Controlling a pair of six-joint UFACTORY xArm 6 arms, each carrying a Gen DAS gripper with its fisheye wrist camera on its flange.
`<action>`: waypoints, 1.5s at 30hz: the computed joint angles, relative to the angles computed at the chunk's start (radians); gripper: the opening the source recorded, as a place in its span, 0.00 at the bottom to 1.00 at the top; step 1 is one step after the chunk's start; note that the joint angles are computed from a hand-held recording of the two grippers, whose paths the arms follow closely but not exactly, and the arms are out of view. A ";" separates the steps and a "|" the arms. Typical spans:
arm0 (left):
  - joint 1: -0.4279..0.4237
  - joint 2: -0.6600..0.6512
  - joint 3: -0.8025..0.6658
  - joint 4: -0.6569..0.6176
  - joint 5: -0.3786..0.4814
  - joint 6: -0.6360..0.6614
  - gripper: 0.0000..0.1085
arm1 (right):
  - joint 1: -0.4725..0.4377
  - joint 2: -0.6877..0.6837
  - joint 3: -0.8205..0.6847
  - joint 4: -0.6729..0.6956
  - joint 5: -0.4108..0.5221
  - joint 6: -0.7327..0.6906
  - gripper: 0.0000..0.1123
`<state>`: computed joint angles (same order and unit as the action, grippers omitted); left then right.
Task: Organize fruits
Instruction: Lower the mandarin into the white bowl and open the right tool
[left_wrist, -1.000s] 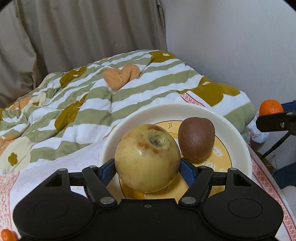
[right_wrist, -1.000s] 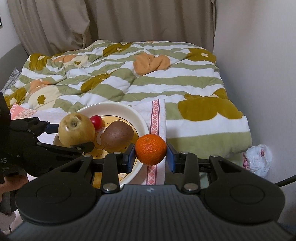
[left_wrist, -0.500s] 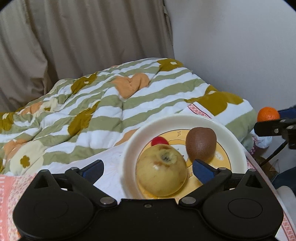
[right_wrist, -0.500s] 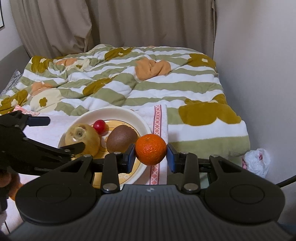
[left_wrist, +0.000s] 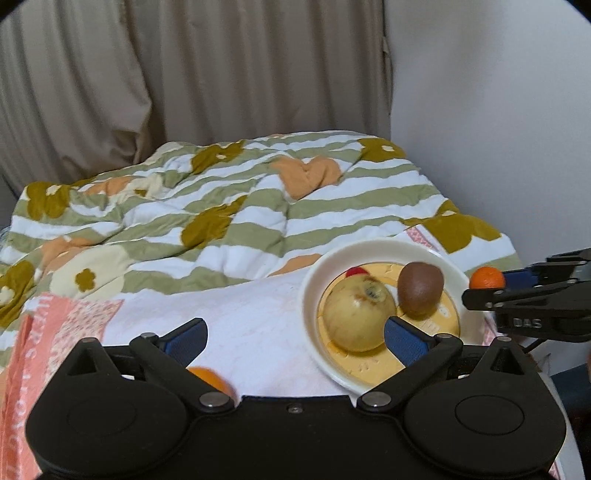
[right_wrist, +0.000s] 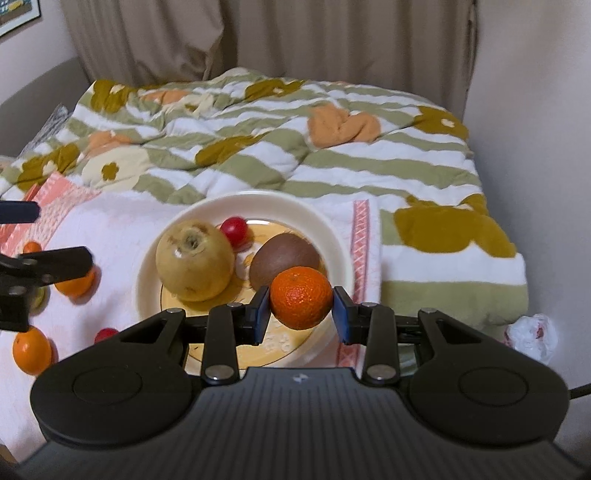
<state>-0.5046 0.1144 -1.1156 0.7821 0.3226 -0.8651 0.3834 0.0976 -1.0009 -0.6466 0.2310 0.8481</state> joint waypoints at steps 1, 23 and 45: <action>0.000 -0.008 0.009 0.006 0.004 -0.011 0.95 | 0.003 0.014 -0.006 0.007 -0.004 -0.011 0.45; -0.023 -0.193 0.200 0.139 0.059 -0.259 0.95 | 0.014 0.040 0.003 -0.235 -0.058 0.146 0.86; -0.104 -0.606 0.454 0.251 0.242 -0.482 0.95 | 0.139 -0.327 0.193 -0.291 0.080 0.268 0.92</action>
<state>-0.6087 -0.4916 -0.6619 1.0331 0.5648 -1.3473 0.5219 -0.2296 -0.8078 -0.9379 0.3111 1.1162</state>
